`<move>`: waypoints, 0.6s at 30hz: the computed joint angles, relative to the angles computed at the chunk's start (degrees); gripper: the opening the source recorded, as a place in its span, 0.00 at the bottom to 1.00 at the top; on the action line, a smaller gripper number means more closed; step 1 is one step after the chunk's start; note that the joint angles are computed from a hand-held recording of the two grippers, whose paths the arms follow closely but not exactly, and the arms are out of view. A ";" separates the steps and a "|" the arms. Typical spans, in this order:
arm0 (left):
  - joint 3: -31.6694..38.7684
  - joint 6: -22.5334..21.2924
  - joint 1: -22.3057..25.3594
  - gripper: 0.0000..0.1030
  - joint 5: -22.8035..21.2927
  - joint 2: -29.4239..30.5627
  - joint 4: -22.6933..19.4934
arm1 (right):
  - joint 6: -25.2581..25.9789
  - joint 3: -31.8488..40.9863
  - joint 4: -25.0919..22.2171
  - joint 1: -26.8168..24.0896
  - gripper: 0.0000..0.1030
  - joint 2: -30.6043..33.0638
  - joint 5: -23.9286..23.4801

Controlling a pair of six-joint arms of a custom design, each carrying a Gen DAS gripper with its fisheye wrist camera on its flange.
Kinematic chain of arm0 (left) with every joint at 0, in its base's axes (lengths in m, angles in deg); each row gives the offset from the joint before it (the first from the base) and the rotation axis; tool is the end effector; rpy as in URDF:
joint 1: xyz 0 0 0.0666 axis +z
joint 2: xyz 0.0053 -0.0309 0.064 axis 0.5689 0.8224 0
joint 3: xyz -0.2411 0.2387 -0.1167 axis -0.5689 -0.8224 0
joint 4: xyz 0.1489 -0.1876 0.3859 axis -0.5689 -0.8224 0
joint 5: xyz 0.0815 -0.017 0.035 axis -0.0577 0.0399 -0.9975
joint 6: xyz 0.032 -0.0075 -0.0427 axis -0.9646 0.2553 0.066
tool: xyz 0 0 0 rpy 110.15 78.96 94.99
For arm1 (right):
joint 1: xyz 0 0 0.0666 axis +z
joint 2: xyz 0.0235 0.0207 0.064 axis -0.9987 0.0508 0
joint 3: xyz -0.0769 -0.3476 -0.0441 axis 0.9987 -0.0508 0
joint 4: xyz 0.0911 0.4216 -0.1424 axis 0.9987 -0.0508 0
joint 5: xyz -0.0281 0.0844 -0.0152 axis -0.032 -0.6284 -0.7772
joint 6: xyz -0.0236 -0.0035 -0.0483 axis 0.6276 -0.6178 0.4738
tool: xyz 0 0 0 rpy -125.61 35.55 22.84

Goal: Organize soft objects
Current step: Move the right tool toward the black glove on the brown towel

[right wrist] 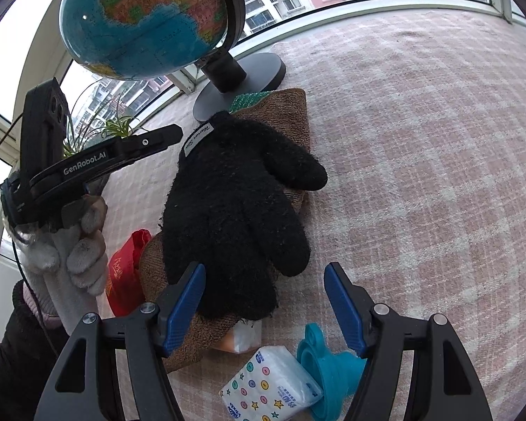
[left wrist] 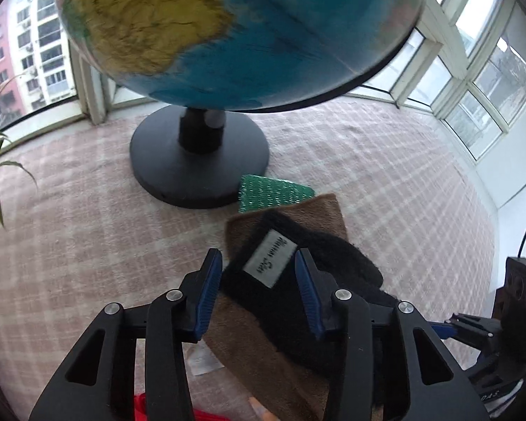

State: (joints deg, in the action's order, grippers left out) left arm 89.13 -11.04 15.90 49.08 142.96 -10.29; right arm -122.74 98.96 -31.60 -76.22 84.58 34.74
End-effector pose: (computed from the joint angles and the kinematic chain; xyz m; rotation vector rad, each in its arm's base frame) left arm 0.6609 -0.2435 0.3701 1.0165 2.4785 -0.6928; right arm 0.4444 0.0889 0.3528 0.7509 2.5199 0.5097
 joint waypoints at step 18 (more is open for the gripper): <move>-1.98 6.86 8.40 0.45 3.22 -3.46 0.80 | 7.20 16.96 1.19 4.58 0.28 13.10 -5.92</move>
